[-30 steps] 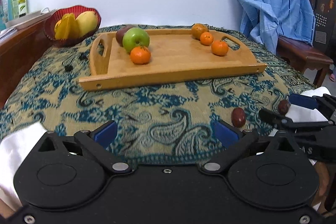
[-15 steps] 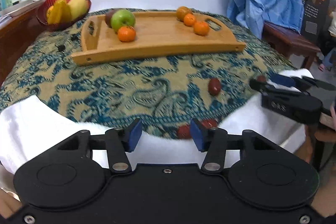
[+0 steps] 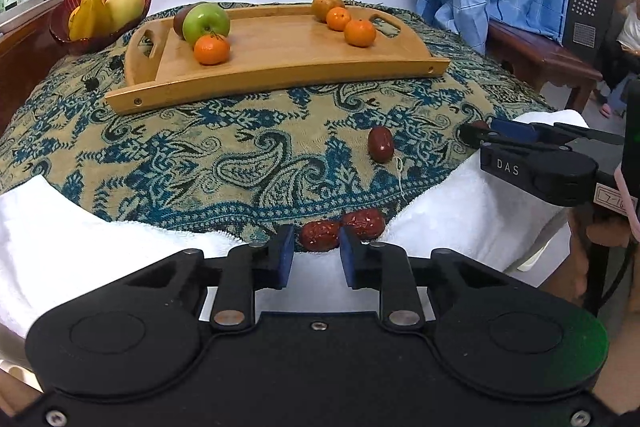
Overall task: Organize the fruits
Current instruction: 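Grasp a red date with the left tool while the right tool grasps another date, then carry both held red dates over the wooden tray and lower them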
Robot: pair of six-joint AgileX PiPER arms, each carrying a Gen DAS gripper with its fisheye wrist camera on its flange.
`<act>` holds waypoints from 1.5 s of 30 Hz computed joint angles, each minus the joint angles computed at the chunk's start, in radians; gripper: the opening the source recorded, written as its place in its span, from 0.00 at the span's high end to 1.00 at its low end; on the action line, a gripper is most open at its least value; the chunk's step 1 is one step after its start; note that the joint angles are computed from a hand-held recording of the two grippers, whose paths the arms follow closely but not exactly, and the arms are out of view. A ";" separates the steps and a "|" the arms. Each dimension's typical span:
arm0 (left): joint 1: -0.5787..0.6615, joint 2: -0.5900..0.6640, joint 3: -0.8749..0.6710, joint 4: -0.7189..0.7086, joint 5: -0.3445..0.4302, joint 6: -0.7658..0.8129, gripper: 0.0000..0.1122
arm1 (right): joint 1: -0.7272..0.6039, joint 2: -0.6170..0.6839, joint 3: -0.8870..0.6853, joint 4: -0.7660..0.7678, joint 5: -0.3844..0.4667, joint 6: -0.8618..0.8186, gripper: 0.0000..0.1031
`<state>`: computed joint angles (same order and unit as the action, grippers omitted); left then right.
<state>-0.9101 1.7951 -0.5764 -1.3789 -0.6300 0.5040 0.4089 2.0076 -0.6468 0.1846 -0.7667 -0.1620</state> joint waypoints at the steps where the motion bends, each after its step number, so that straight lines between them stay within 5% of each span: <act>1: 0.006 0.003 -0.001 0.011 0.006 -0.011 0.79 | 0.000 0.001 -0.001 0.000 0.002 -0.001 0.61; 14: 0.039 0.041 -0.025 0.040 0.017 -0.046 0.82 | 0.011 0.017 -0.061 0.051 0.081 -0.014 0.62; 22: 0.054 0.030 -0.036 0.014 -0.006 0.002 0.82 | 0.029 0.015 -0.088 0.091 0.123 -0.002 0.78; 45: 0.272 -0.034 -0.078 0.206 0.023 0.059 0.82 | 0.076 0.017 -0.181 0.045 0.126 0.071 0.78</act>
